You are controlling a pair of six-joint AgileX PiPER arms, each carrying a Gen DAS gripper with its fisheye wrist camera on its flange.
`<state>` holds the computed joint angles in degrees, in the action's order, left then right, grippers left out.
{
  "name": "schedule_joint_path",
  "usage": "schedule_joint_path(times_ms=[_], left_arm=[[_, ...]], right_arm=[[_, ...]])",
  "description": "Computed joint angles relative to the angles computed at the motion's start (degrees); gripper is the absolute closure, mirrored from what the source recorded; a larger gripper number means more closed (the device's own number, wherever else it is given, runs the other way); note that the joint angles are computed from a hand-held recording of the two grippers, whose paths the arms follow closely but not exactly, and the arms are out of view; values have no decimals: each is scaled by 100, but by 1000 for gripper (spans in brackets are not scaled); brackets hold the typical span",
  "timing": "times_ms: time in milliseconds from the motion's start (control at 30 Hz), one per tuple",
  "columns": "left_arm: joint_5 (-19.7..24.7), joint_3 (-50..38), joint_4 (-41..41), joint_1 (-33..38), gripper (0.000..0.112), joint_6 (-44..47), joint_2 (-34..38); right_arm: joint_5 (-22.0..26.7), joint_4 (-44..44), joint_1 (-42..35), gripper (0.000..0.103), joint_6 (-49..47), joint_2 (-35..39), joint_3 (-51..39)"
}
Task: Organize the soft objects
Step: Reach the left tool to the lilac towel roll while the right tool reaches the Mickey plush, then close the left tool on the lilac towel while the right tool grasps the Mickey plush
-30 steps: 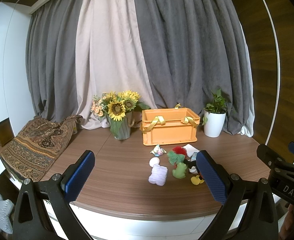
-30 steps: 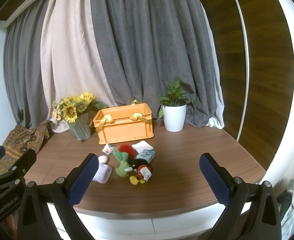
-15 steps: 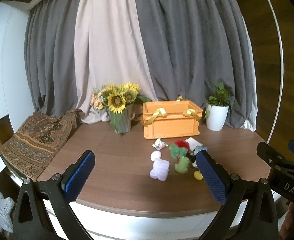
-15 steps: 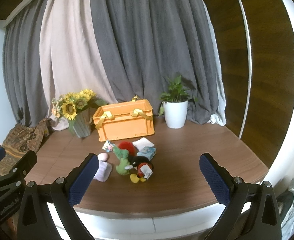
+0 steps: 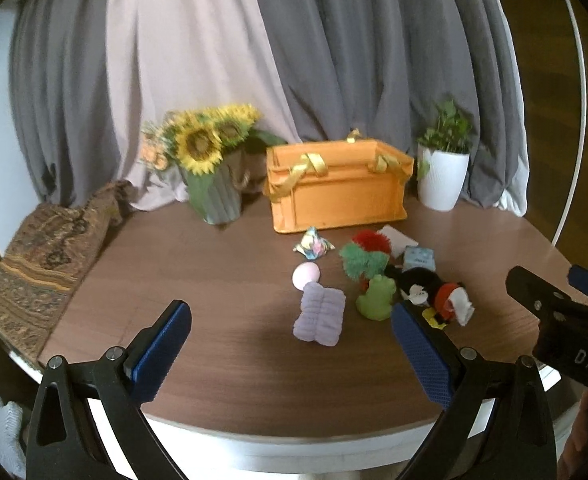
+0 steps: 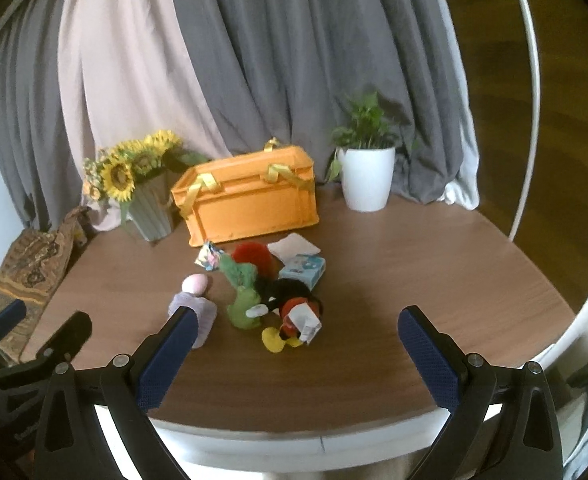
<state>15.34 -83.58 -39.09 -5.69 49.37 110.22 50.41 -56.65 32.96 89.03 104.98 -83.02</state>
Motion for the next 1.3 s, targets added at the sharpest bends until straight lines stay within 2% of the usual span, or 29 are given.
schedule_joint_path(times_ms=[100, 233, 433, 633, 800, 867, 933, 1033, 1100, 1200, 1300], left_arm=[[270, -671, 383, -11, 14, -322, 586], [884, -1761, 946, -43, 19, -743, 1431], [1687, -3079, 1605, -152, 28, -1321, 2443], [1993, -3708, 2118, -310, 32, -1828, 2977], [2308, -4298, 2587, -438, 37, -2483, 3358], [2411, -4496, 2766, -485, 44, -2674, 3482], [2684, -4913, 2860, -491, 48, -2841, 3700], [2771, -5162, 3004, -518, 55, -3029, 3839], [2856, -5299, 2943, -510, 64, -2971, 3909], [2955, -5414, 2758, -476, 69, -2856, 3944], [2896, -5300, 2634, -485, 72, -2708, 3846]], right_arm=[[-295, 312, -317, 5, -309, 435, -366], [-502, 905, -675, 9, -837, 1059, -967], [-399, 1509, -945, 14, -1269, 1742, -1589], [-453, 2074, -1219, 19, -1838, 2070, -1828], [-763, 2652, -1490, 27, -2593, 2244, -1935], [-933, 2835, -1569, 28, -2830, 2259, -1907], [-889, 2884, -1592, 30, -2975, 2347, -2033], [-863, 3145, -1659, 38, -3343, 2478, -2242], [-804, 3257, -1676, 47, -3541, 2560, -2374], [-822, 3491, -1721, 57, -3867, 2595, -2449], [-812, 3453, -1685, 59, -3929, 2544, -2424]])
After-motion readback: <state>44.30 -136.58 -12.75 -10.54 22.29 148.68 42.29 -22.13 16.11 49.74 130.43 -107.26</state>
